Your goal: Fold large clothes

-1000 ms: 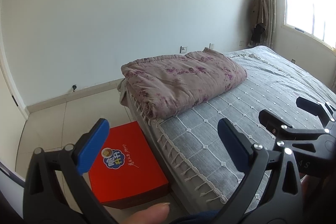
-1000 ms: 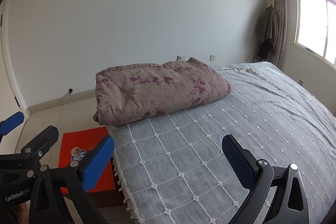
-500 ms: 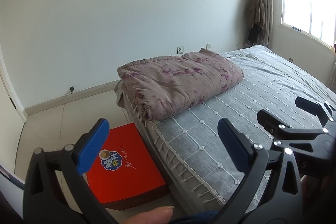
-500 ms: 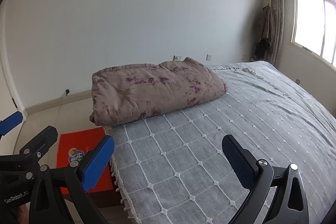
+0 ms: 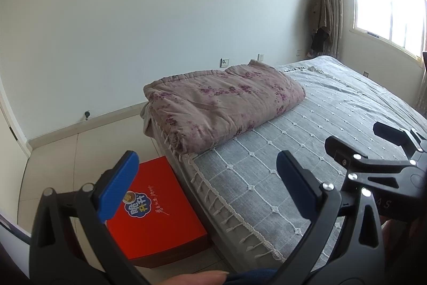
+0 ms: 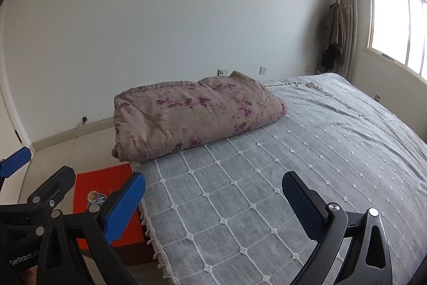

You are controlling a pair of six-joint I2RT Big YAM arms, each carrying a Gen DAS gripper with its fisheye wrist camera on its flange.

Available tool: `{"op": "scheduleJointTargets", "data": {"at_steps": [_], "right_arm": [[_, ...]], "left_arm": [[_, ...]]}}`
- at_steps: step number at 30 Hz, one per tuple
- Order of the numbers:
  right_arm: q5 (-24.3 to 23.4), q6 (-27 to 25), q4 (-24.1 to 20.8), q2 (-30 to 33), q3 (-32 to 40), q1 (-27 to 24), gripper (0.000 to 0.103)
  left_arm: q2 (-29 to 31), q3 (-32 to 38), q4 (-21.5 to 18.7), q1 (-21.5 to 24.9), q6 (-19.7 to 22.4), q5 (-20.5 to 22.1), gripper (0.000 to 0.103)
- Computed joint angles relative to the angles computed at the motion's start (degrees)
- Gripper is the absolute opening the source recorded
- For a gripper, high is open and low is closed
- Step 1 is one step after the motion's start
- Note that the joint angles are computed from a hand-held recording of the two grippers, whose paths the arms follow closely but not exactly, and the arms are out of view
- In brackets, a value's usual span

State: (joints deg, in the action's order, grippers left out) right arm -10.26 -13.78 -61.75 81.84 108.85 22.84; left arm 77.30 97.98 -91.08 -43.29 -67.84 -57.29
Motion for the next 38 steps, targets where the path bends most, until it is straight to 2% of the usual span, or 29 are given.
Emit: {"op": "scheduleJointTargets", "data": {"at_steps": [12, 38], "right_arm": [[0.8, -0.2, -0.4, 0.5, 0.2, 0.0, 0.103], [0.7, -0.1, -0.6, 1.2, 0.6, -0.3, 0.103]], "left_arm": [[-0.1, -0.4, 2.6, 0.6, 2.1, 1.0, 0.102], [0.4, 0.0, 2.2, 0.5, 2.6, 2.2, 0.102]]}}
